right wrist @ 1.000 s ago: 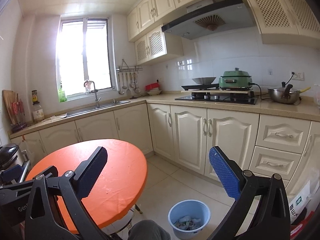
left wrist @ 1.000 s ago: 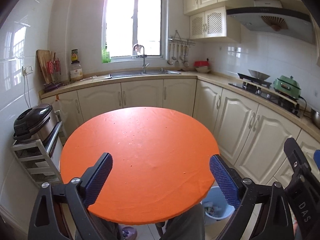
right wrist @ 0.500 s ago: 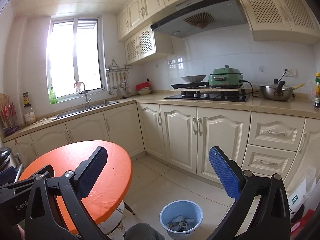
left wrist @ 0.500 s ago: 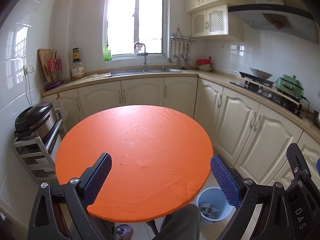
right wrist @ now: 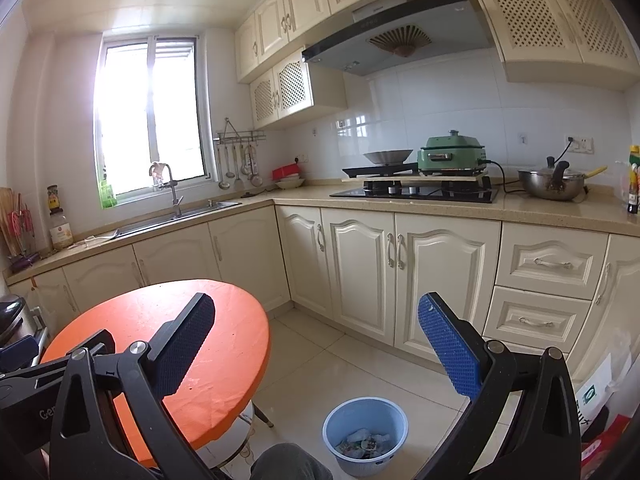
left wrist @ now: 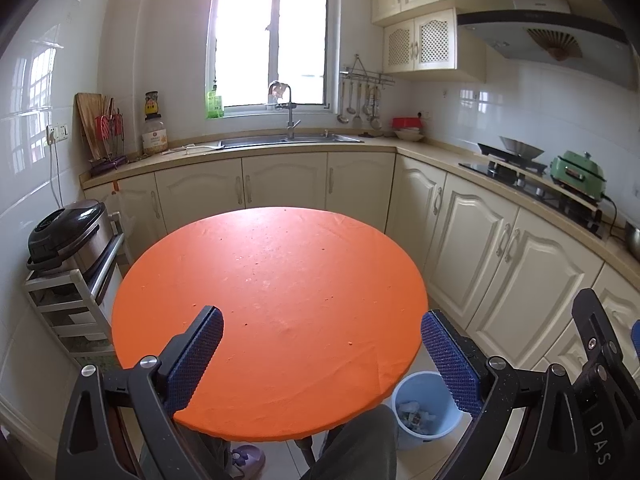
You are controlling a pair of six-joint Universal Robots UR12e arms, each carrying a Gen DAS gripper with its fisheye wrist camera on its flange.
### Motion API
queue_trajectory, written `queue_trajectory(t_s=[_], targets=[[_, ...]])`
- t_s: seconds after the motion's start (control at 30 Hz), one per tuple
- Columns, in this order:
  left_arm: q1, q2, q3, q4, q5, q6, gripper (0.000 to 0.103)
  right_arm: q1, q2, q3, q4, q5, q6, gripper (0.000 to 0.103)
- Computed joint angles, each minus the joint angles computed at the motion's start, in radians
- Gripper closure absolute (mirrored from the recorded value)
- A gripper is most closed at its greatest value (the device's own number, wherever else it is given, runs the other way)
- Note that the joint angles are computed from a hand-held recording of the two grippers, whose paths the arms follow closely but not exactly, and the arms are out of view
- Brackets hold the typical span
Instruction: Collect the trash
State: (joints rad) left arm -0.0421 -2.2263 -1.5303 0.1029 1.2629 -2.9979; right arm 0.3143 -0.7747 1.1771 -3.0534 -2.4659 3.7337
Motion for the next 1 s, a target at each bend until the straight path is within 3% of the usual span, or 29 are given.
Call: queue_trajectory(t_s=[1.0], targets=[[0.021,0.037,-0.073,0.059,-0.019,-0.021,0.006,0.015,-0.001,-0.001,-0.027,-0.002,-0.006,0.000]])
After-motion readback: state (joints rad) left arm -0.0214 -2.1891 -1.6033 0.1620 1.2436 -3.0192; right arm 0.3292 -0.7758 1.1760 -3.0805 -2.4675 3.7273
